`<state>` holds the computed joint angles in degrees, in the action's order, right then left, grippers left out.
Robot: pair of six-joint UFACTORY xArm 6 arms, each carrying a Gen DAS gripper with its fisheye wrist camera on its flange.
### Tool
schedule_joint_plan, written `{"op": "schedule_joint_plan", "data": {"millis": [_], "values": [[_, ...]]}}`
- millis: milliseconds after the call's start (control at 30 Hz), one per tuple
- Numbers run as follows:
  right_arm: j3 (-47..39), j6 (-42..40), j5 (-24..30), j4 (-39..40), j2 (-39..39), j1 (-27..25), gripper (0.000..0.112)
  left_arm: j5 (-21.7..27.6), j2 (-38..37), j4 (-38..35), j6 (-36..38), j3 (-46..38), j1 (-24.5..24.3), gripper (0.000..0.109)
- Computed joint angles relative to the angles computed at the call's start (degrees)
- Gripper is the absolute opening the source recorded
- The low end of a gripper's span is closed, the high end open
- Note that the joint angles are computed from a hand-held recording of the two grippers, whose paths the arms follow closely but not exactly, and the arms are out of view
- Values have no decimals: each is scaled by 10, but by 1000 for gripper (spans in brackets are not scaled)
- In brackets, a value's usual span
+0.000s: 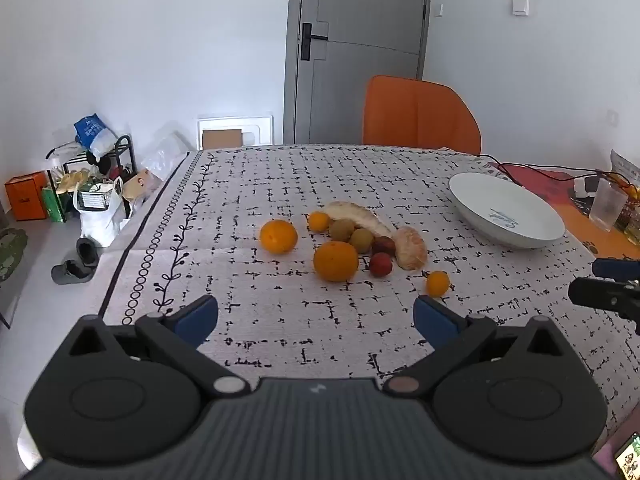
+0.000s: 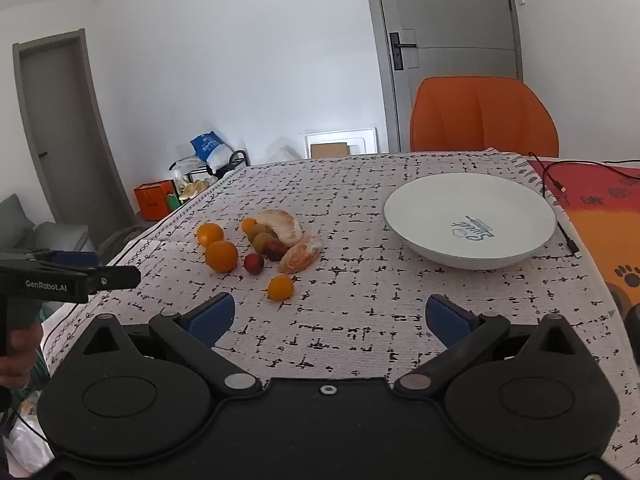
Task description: Organize fruits
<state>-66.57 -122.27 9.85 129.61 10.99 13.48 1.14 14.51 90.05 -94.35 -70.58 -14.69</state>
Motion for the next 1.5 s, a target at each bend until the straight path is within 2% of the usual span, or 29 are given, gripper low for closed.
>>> {"op": "schedule_joint_plan", "data": {"millis": [133, 500, 600, 1500], "values": [[-3, -4, -4, 12, 1, 3, 103, -2, 0, -8, 8, 3, 1, 103], [-10, 27, -6, -17, 8, 1, 103, 11, 6, 43, -44, -4, -8, 103], [-9, 15, -6, -7, 8, 0, 103, 5, 7, 14, -12, -4, -3, 103], [-11, 4, -15, -5, 9, 5, 103, 5, 3, 37, -33, -4, -3, 103]]}}
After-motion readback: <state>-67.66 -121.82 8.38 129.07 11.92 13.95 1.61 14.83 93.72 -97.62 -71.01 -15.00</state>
